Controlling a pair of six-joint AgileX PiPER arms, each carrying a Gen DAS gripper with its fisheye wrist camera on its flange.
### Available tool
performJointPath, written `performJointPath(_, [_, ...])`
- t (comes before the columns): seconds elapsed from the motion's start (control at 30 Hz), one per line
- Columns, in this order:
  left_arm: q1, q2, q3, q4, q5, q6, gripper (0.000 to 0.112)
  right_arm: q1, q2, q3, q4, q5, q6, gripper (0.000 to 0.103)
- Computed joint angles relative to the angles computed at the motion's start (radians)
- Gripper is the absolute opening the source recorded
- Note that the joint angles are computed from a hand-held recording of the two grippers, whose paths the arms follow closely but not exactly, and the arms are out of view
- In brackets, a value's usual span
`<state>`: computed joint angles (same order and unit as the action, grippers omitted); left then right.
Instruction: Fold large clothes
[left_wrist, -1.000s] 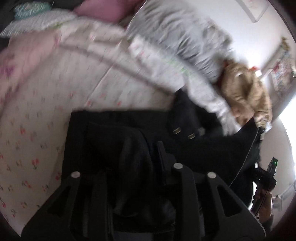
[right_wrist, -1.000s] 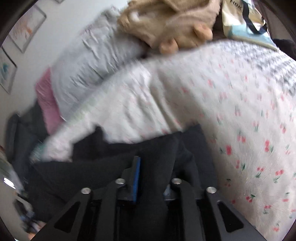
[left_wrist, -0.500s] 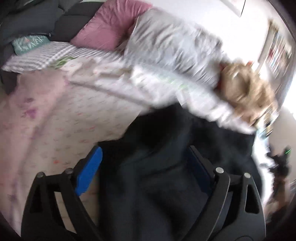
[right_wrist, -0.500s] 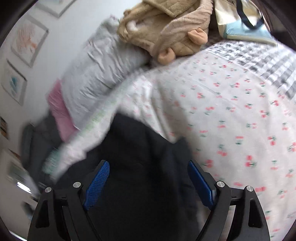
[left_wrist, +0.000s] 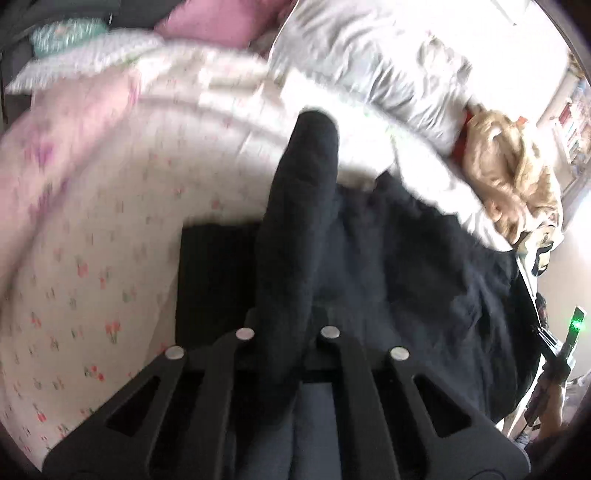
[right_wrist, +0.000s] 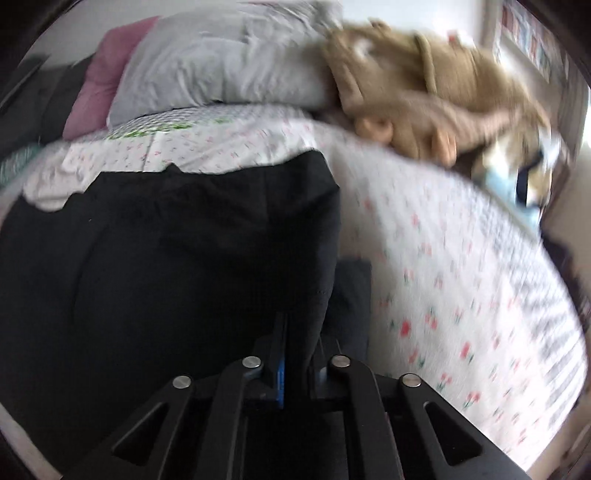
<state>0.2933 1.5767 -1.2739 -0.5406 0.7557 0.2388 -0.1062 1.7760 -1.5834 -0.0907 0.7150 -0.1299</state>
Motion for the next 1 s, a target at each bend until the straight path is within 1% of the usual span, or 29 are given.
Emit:
performJointPath(0.03, [0.001,-0.020,-0.003,-0.029,-0.026,0.023,0.006,0.011,-0.025,0.016,-0.037,-0.062,0.030,0.006])
performJointPath(0.07, [0.011,-0.033,-0.007,-0.078,-0.046,0.059,0.006,0.008,-0.038,0.012,-0.034,-0.099,0.040,0.006])
performJointPath(0.13, [0.037,-0.047,-0.013,-0.213,-0.088,0.160,0.006,-0.002,-0.033,-0.018,0.011,-0.144,0.040,0.006])
performJointPath(0.17, [0.037,-0.038,-0.021,-0.229,-0.123,0.176,0.006,-0.008,-0.013,-0.048,0.008,-0.155,0.056,0.006])
performJointPath(0.2, [0.032,-0.012,-0.036,-0.210,-0.146,0.156,0.006,0.001,0.013,-0.078,-0.024,-0.148,0.092,0.006])
performJointPath(0.23, [0.033,0.025,-0.059,-0.182,-0.151,0.124,0.007,-0.001,0.069,-0.135,-0.053,-0.117,0.123,0.006])
performJointPath(0.27, [0.030,0.082,-0.088,-0.116,-0.148,0.052,0.010,-0.013,0.122,-0.181,-0.050,-0.080,0.130,0.006])
performJointPath(0.3, [0.022,0.124,-0.107,-0.019,-0.137,-0.047,0.013,-0.024,0.198,-0.260,-0.022,-0.015,0.128,0.006])
performJointPath(0.33, [0.012,0.196,-0.124,0.080,-0.123,-0.140,0.015,-0.043,0.269,-0.326,0.016,0.066,0.121,0.007])
performJointPath(0.37, [0.006,0.252,-0.141,0.144,-0.095,-0.202,0.019,-0.048,0.337,-0.377,0.016,0.133,0.140,0.012])
performJointPath(0.4, [-0.003,0.283,-0.126,0.167,-0.105,-0.246,0.020,-0.044,0.370,-0.397,0.011,0.160,0.147,0.015])
performJointPath(0.43, [-0.013,0.275,-0.113,0.201,-0.137,-0.289,0.020,-0.035,0.374,-0.385,-0.013,0.147,0.150,0.017])
performJointPath(0.47, [-0.029,0.267,-0.130,0.275,-0.130,-0.360,0.021,-0.016,0.369,-0.380,-0.065,0.136,0.177,0.021])
performJointPath(0.5, [-0.052,0.260,-0.166,0.374,-0.104,-0.447,0.023,0.002,0.372,-0.404,-0.120,0.156,0.206,0.023])
performJointPath(0.53, [-0.076,0.244,-0.183,0.474,-0.103,-0.528,0.025,0.018,0.363,-0.408,-0.171,0.160,0.240,0.026])
performJointPath(0.57, [-0.099,0.203,-0.165,0.539,-0.135,-0.577,0.029,0.026,0.339,-0.400,-0.193,0.154,0.270,0.029])
performJointPath(0.6, [-0.120,0.169,-0.146,0.564,-0.164,-0.587,0.035,0.029,0.310,-0.389,-0.174,0.151,0.284,0.031])
performJointPath(0.63, [-0.132,0.137,-0.118,0.552,-0.191,-0.558,0.048,0.026,0.292,-0.399,-0.124,0.157,0.270,0.035])
performJointPath(0.67, [-0.156,0.109,-0.104,0.527,-0.207,-0.519,0.059,0.030,0.266,-0.384,-0.065,0.146,0.244,0.045])
performJointPath(0.7, [-0.189,0.092,-0.097,0.503,-0.223,-0.480,0.061,0.036,0.241,-0.365,-0.006,0.128,0.204,0.054])
performJointPath(0.73, [-0.221,0.087,-0.098,0.463,-0.229,-0.419,0.065,0.063,0.214,-0.330,0.029,0.105,0.179,0.069])
performJointPath(0.77, [-0.251,0.090,-0.099,0.410,-0.225,-0.349,0.069,0.092,0.204,-0.314,0.071,0.103,0.135,0.071])
performJointPath(0.8, [-0.292,0.123,-0.133,0.349,-0.193,-0.261,0.070,0.130,0.222,-0.337,0.109,0.135,0.093,0.071])
performJointPath(0.83, [-0.313,0.173,-0.183,0.308,-0.153,-0.210,0.071,0.160,0.244,-0.366,0.141,0.178,0.058,0.071])
performJointPath(0.87, [-0.335,0.238,-0.255,0.284,-0.095,-0.177,0.071,0.197,0.300,-0.434,0.203,0.252,-0.003,0.071])
performJointPath(0.9, [-0.353,0.310,-0.329,0.276,-0.047,-0.169,0.071,0.223,0.371,-0.534,0.232,0.338,-0.029,0.071])
performJointPath(0.93, [-0.366,0.352,-0.373,0.291,-0.015,-0.182,0.071,0.259,0.459,-0.634,0.228,0.389,-0.022,0.070])
performJointPath(0.97, [-0.377,0.418,-0.452,0.326,0.030,-0.201,0.071,0.284,0.533,-0.734,0.189,0.426,0.012,0.070])
performJointPath(1.0, [-0.387,0.491,-0.546,0.384,0.074,-0.224,0.071,0.297,0.600,-0.834,0.160,0.444,0.031,0.070])
